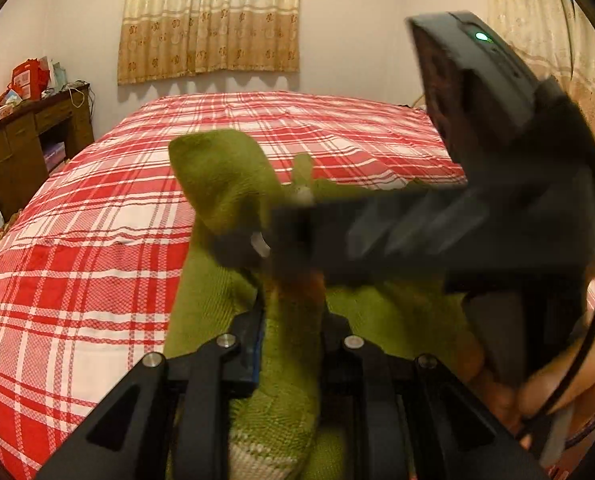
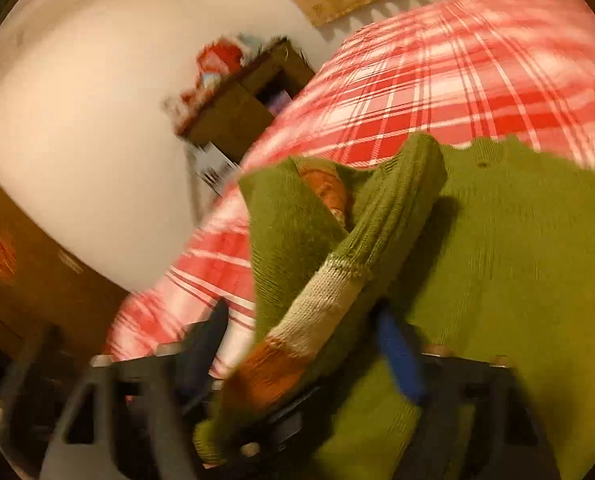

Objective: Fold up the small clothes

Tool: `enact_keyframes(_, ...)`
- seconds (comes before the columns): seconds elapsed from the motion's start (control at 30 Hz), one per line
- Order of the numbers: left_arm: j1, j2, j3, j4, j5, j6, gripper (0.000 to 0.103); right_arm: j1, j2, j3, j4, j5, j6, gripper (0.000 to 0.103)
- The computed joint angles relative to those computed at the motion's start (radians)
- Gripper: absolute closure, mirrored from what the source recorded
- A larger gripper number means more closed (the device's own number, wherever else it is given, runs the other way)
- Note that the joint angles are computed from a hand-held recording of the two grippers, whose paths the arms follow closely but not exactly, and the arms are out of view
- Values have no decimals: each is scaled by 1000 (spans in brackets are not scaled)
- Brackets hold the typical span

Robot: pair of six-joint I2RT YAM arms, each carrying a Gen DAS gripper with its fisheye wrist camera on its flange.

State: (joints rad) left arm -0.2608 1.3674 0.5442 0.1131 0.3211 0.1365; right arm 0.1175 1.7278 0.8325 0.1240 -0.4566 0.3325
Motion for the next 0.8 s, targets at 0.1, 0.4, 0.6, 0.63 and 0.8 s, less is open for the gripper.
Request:
enact_keyframes(0.1, -48, -22, 15, -33, -59, -20, 83, -7, -34, -25, 12, 22, -18, 82)
enact_keyframes(0.4, -376, -85, 86, -100, -284, -154, 83, -261, -290, -120, -104, -138, -122, 84)
enact_keyframes(0.6, -559, 73, 186, -98, -402, -240, 83, -490, -276, -63, -323, -218, -330, 85)
enact_keyframes(0.63, -575, 92, 198, -97, -409, -244, 83, -517, -265, -63, -331, -230, -346, 85)
enact_keyframes(0.8, -622, 168, 237, -115, -406, -267, 83, -643, -151, -47, -340, -234, -424, 85)
